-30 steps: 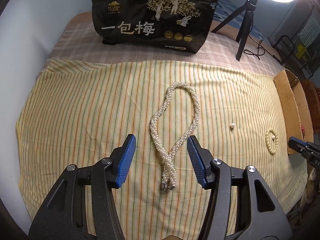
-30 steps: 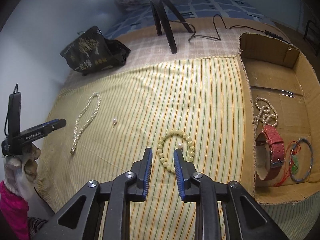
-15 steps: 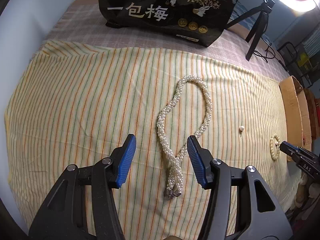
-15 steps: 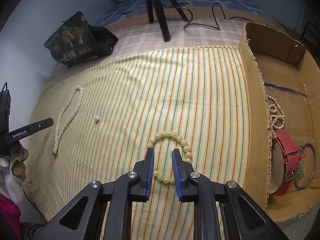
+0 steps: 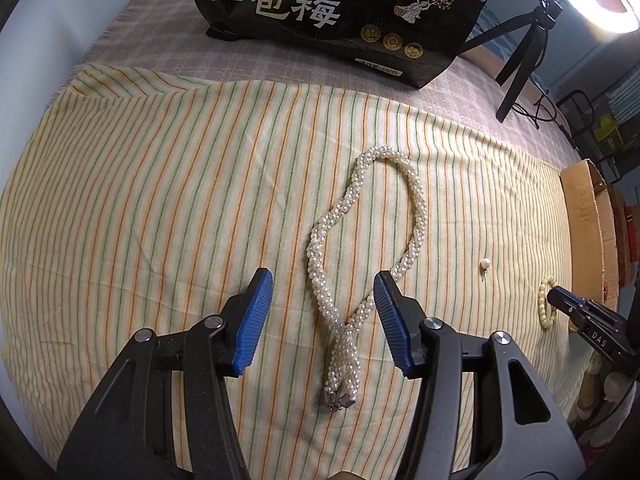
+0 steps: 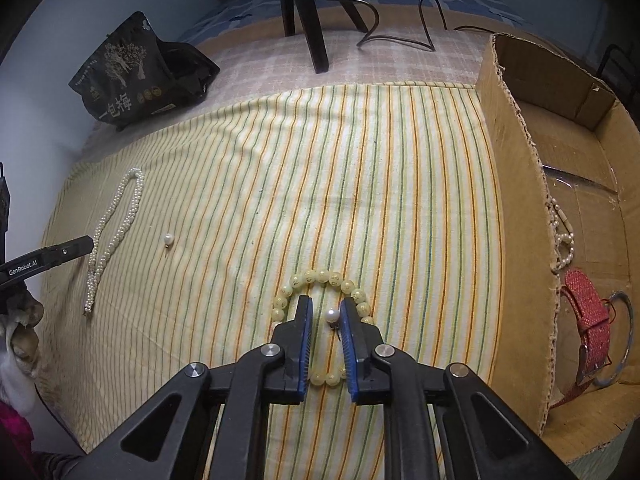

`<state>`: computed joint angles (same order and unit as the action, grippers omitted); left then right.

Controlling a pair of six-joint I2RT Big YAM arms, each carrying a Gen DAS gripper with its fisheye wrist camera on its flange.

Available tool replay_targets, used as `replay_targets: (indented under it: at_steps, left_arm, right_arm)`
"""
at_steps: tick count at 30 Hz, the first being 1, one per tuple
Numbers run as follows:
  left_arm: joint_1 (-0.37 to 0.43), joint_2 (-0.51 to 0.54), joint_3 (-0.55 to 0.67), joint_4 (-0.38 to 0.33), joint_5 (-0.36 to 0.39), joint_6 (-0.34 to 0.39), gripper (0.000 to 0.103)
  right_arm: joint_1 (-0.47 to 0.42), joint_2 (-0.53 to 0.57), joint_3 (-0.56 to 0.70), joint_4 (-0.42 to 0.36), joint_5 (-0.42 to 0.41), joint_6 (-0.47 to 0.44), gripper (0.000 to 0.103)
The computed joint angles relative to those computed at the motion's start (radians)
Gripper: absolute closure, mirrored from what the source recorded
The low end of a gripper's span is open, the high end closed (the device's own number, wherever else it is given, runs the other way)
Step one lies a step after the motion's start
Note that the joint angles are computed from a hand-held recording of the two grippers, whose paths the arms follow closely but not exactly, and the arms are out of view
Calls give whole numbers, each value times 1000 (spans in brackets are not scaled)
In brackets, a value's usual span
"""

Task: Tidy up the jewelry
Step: 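Move left gripper to the long pearl necklace while right gripper approaches the beaded bracelet, then close left gripper on the long pearl necklace while right gripper pinches the pearl earring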

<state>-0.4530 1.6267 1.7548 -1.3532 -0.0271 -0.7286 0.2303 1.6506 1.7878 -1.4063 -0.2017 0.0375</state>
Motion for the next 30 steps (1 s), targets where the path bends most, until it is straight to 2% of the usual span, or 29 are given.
replay_targets:
  at_steps: [8,12,16,17,19,24,30]
  left_arm:
    - [8,24,12,-4,10,-19,54]
    - [11,30,11,-9,4,-28,64]
    - [-8,40,7,-20,-64,-2,83]
    - [-14,38,1,-15,-85,2,84]
    - [-21,36,0,-16,-105,5,97]
    - [-18,14,2,-2,-95,-34,97]
    - [-13,-49,14,35,-105,-38,97]
  right_arm:
    - [9,5,-4,9,22,-10,96]
    - [12,5,-5,11,28,-14,97]
    - [15,5,-6,14,36,-22,97]
    - [16,3,-8,17,39,-24,97]
    - [19,0,-13,22,48,-28,97]
    - [19,-14,-14,32,32,-19,97]
    - [19,-48,-11,45,13,-14,97]
